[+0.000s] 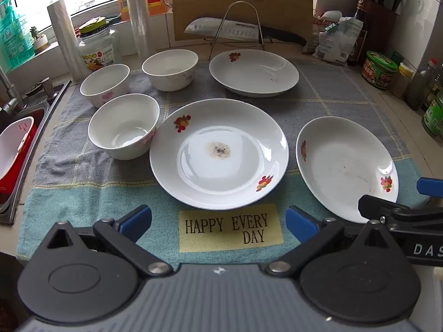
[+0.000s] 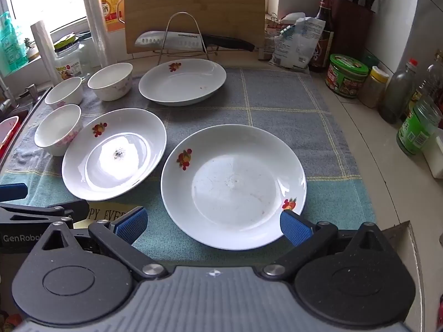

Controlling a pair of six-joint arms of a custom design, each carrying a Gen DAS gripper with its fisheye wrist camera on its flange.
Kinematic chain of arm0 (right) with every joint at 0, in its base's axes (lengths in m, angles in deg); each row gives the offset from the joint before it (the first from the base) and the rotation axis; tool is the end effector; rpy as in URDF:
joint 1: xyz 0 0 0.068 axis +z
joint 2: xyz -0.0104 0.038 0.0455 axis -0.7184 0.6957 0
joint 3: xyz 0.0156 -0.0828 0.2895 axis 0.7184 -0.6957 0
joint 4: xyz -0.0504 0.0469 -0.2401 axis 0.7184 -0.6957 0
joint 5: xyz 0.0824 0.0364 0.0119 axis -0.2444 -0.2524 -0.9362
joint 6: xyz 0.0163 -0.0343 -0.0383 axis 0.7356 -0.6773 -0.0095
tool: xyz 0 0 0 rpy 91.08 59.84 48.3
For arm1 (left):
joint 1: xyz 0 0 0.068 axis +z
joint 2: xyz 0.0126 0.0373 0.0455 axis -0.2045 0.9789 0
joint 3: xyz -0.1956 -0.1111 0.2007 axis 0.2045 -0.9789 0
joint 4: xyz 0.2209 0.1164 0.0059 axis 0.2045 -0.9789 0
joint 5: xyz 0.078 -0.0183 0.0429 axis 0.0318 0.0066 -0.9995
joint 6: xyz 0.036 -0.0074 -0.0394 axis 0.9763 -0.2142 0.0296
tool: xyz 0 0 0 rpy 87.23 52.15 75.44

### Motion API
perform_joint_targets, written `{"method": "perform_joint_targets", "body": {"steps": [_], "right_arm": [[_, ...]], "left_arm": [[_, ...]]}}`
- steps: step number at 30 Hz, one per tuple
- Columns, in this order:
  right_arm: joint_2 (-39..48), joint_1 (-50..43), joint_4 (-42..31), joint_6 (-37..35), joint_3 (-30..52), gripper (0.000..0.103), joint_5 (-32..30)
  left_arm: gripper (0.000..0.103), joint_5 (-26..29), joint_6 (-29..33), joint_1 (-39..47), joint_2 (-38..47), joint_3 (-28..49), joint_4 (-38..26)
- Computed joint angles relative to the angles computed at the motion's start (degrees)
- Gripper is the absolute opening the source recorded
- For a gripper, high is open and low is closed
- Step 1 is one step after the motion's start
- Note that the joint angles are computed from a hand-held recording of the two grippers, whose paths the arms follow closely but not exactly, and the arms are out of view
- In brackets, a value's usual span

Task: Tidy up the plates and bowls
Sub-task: 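Reach the left tool toward the rim of a fruit-print white plate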

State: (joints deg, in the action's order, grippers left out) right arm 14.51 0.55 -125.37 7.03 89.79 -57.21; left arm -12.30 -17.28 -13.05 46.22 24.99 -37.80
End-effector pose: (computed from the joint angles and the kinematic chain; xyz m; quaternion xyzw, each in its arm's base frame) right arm 0.2281 0.2135 0.2451 0.1383 0.9403 -0.0354 0.3089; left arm 0.3013 -0.0139 0.2342 0.2028 0.9328 -0.0526 0.2934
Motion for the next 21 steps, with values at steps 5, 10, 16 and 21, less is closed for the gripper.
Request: {"method": "perform_joint_targets", "body": {"steps": [5,10,16,21], "right_arm": [[-2.71,0.14,5.4,-2.01,-6.05,0.103,2.57],[-3.03,-2.47,5.65,-2.37,-9.48,0.103,-3.14],[-2.39,-4.69,9.9,-4.33,-14.19,0.103,-7.03],[-0.01,-6.34,15.91,-5.56,-17.08,0.103,-8.11]], "left_arm": [[0.102,2.58,1.55,1.3,-0.02,-0.57,1.8],[0.102,4.58,2.23,2.25,0.15,-0.66,2.7],[0.102,5.62,2.56,2.52,0.88,-0.22,2.35],[0.102,5.86,2.92,2.62,1.37,0.19,2.13]]}}
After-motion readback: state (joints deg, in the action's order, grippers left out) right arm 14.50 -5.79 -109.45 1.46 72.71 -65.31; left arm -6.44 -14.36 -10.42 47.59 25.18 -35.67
